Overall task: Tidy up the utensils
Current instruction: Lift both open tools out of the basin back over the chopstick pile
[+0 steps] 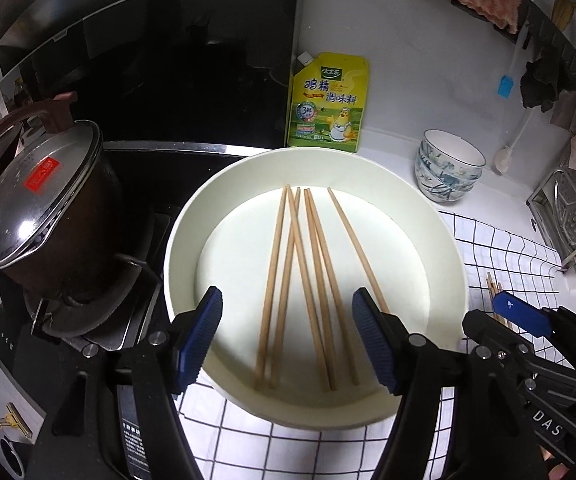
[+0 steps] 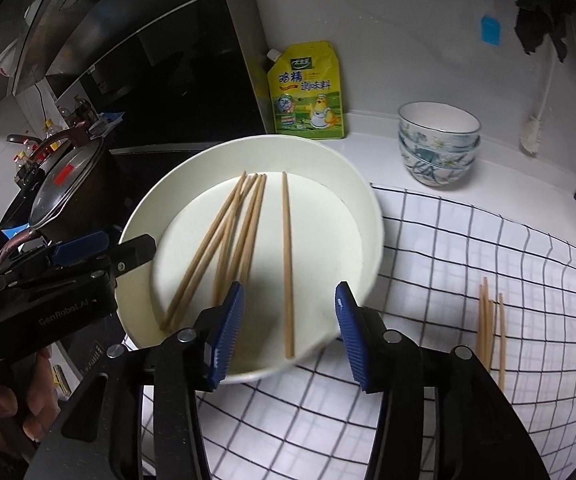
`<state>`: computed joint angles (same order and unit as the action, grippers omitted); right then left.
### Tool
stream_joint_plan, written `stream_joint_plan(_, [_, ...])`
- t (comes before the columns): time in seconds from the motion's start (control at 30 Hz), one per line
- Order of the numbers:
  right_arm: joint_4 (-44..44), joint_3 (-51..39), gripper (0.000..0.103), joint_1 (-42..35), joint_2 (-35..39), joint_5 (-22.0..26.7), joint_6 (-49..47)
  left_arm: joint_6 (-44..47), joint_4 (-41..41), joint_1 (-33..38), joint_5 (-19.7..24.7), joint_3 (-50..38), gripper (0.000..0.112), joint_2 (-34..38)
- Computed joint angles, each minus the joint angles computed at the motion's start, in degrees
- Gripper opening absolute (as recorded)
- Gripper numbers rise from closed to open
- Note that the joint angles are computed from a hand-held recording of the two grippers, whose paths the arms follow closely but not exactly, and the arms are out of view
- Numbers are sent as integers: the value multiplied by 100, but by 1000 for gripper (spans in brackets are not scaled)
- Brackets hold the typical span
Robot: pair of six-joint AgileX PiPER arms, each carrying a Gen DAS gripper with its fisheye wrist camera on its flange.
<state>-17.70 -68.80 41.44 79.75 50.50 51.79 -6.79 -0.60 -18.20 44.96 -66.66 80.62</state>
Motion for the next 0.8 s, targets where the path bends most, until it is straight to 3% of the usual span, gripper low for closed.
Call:
stream_joint_plan(0.23, [-40, 622, 49, -8, -721, 210, 93, -603, 306, -575, 74, 96, 74, -217])
stream_joint_plan(0.5, [-146, 1620, 51, -390, -1988, 740, 230, -1565, 806, -1775, 114, 48, 79, -171])
stream_joint_plan(0.8, [482, 2733, 52, -2178, -3402, 1067, -1053, -2555, 1322, -3023, 152, -169, 85, 302])
